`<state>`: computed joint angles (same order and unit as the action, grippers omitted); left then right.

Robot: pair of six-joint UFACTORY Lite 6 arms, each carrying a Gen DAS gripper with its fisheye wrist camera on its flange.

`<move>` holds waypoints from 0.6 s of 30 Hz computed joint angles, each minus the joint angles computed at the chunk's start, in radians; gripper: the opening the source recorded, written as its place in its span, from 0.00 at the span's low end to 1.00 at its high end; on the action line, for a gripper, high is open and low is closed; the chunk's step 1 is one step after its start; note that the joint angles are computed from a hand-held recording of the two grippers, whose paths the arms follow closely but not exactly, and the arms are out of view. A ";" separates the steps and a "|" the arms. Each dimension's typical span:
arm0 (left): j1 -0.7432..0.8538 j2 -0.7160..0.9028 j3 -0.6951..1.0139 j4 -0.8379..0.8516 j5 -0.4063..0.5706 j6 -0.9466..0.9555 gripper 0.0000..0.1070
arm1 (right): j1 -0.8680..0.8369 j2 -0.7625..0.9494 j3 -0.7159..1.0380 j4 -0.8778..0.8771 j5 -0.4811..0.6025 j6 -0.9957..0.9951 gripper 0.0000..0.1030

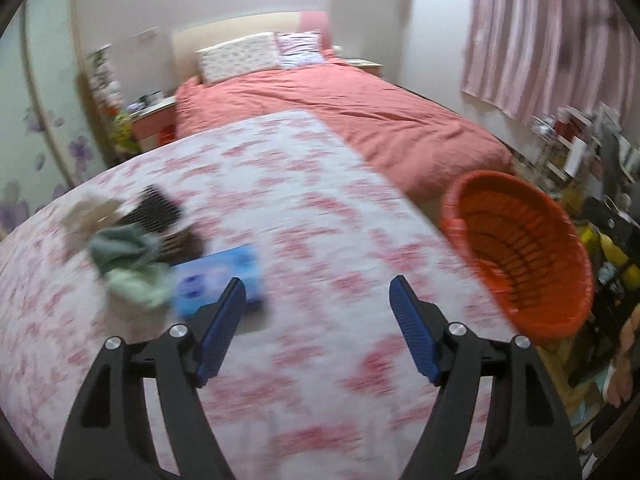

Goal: Collect trash
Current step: 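Move both open tools back toward the items on the bed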

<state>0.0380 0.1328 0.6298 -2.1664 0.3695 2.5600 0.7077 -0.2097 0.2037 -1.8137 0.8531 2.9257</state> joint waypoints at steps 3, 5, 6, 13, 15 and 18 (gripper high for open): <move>0.146 0.051 0.050 0.038 0.025 0.014 0.71 | 0.044 0.073 0.052 0.001 -0.001 0.009 0.64; 0.230 0.112 0.115 0.076 0.030 -0.011 0.71 | 0.066 0.123 0.092 -0.003 -0.006 0.009 0.64; 0.261 0.138 0.143 0.098 0.031 -0.033 0.71 | 0.077 0.144 0.108 -0.002 -0.008 0.007 0.64; 0.433 0.341 0.433 0.446 0.057 -0.455 0.66 | 0.127 0.278 0.232 0.004 -0.031 -0.025 0.65; 0.438 0.365 0.482 0.496 0.072 -0.531 0.66 | 0.132 0.297 0.254 0.006 -0.040 -0.040 0.65; 0.419 0.392 0.541 0.550 0.079 -0.611 0.66 | 0.142 0.336 0.294 0.015 -0.047 -0.055 0.65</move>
